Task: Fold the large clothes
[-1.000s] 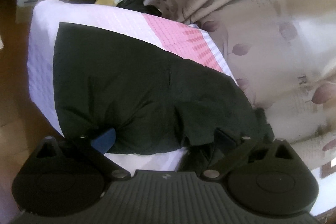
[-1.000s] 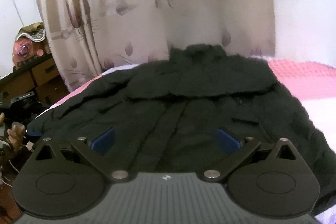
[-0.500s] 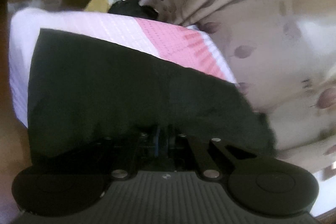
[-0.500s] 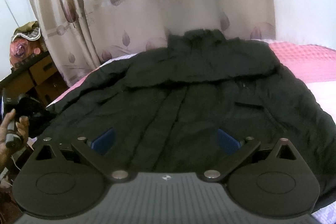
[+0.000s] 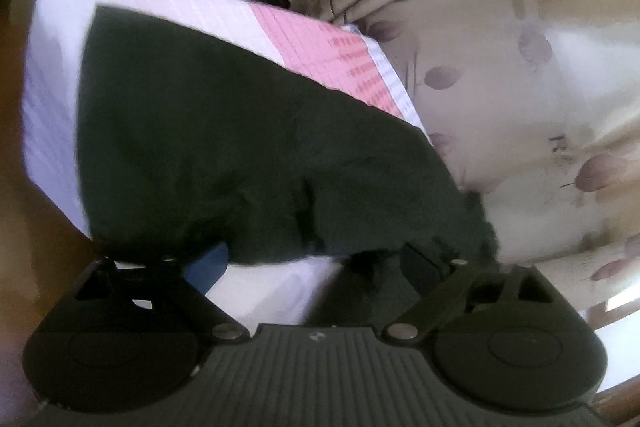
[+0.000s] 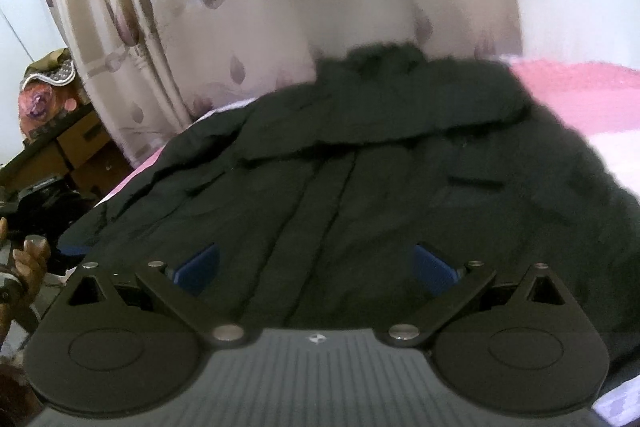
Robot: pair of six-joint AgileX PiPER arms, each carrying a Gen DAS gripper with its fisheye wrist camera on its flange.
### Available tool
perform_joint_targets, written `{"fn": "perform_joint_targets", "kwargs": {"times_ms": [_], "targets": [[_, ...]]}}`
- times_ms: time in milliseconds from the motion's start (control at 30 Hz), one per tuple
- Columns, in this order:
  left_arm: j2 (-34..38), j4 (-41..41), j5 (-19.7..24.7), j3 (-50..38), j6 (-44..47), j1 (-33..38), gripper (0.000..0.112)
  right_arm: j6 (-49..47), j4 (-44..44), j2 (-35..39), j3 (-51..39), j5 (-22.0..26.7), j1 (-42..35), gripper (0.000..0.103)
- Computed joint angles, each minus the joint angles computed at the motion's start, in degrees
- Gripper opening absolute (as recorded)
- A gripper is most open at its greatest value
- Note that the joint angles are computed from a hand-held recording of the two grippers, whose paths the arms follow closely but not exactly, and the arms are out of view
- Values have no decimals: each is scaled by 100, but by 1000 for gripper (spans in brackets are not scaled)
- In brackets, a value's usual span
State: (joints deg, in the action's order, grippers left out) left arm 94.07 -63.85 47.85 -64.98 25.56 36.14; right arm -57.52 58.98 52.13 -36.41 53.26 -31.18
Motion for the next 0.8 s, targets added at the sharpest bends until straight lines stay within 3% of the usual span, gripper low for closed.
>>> {"fn": "perform_joint_targets", "kwargs": {"times_ms": [33, 100, 133, 300, 467, 600, 667, 800], "targets": [[54, -186, 272, -7, 33, 81, 83, -40, 36, -11, 15, 30, -106, 103], [27, -727, 861, 221, 156, 253, 83, 13, 35, 44, 12, 76, -189, 103], [-66, -804, 875, 338, 259, 239, 85, 60, 29, 109, 14, 75, -189, 103], [100, -789, 181, 311, 275, -4, 83, 301, -92, 309, -48, 127, -10, 103], [546, -1208, 111, 97, 400, 28, 66, 154, -24, 168, 25, 103, -138, 103], [690, -858, -496, -145, 231, -176, 12, 368, -123, 311, -22, 18, -18, 103], [877, -1014, -642, -265, 409, -191, 7, 430, -181, 334, -32, -23, 68, 103], [1187, -1204, -1520, -746, 837, -412, 6, 455, -239, 342, -62, -179, 216, 103]]}}
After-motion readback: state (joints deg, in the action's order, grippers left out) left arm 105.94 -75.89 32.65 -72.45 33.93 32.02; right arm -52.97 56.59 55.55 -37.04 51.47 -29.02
